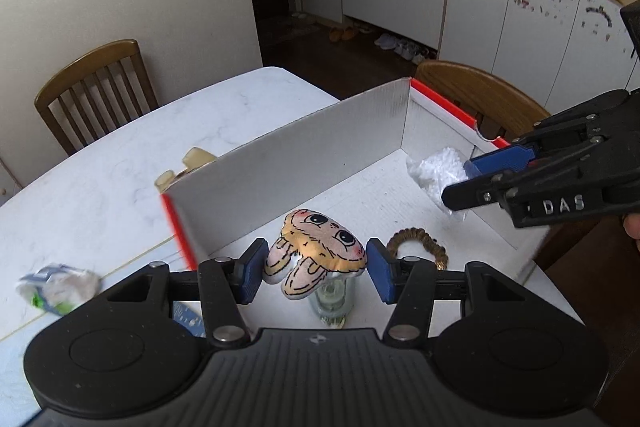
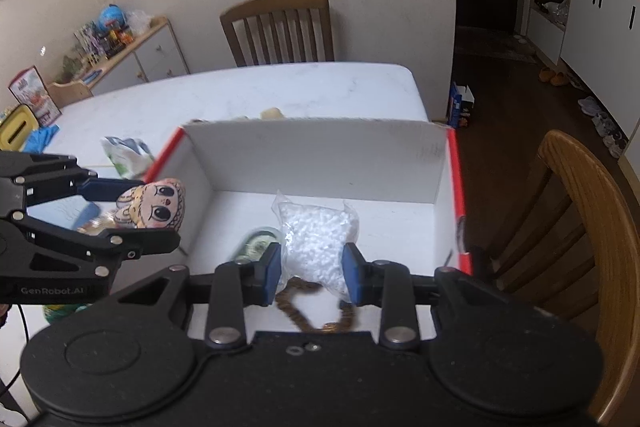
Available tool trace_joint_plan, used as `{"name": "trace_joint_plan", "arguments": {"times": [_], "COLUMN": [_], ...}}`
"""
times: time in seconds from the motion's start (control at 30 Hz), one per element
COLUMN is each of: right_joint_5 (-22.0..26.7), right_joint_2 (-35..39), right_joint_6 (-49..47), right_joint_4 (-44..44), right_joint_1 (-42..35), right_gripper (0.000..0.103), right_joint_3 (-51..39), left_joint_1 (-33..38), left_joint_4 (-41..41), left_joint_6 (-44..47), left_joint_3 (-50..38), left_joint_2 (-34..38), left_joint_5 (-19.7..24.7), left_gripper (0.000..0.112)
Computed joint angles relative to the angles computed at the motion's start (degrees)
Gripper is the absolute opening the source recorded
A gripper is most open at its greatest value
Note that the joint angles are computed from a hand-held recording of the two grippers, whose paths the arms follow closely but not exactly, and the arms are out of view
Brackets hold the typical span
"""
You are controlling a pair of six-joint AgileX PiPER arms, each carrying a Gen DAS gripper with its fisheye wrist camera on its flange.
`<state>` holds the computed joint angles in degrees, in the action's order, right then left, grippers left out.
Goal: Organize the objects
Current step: 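Carry the plush toy and bead bag with both tools into the shoebox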
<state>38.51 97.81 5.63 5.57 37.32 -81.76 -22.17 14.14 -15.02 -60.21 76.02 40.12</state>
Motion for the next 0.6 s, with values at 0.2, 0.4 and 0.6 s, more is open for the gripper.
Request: {"name": "trace_joint_plan", "arguments": {"times": [0.2, 0.4, 0.6], "right_joint_5": [2.06, 3.64, 5.13], "right_joint_2": [2.9, 4.92, 6.6], "right_joint_6": [-3.9, -5.67, -7.25], "right_joint_4": [0.21, -0.38, -0.23], "right_joint_1": [-1.05, -0.61, -0.25], "right_gripper": [0.031, 0.031, 0.031], "right_joint_3": [-1.34, -2.28, -3.43], "left_joint_1": [-1.37, -0.15, 1.3], "left_joint_4": [2.7, -0.84, -4.96], "left_joint_6": [-2.68, -0.46, 1.08], "left_joint_3": [-5.35, -11.03, -16.36], "left_joint_2": [8.34, 16.09, 22.87], "left_joint_5": [-1.18, -0.61, 0.39], "left_gripper": [0.053, 0.053, 0.053]}}
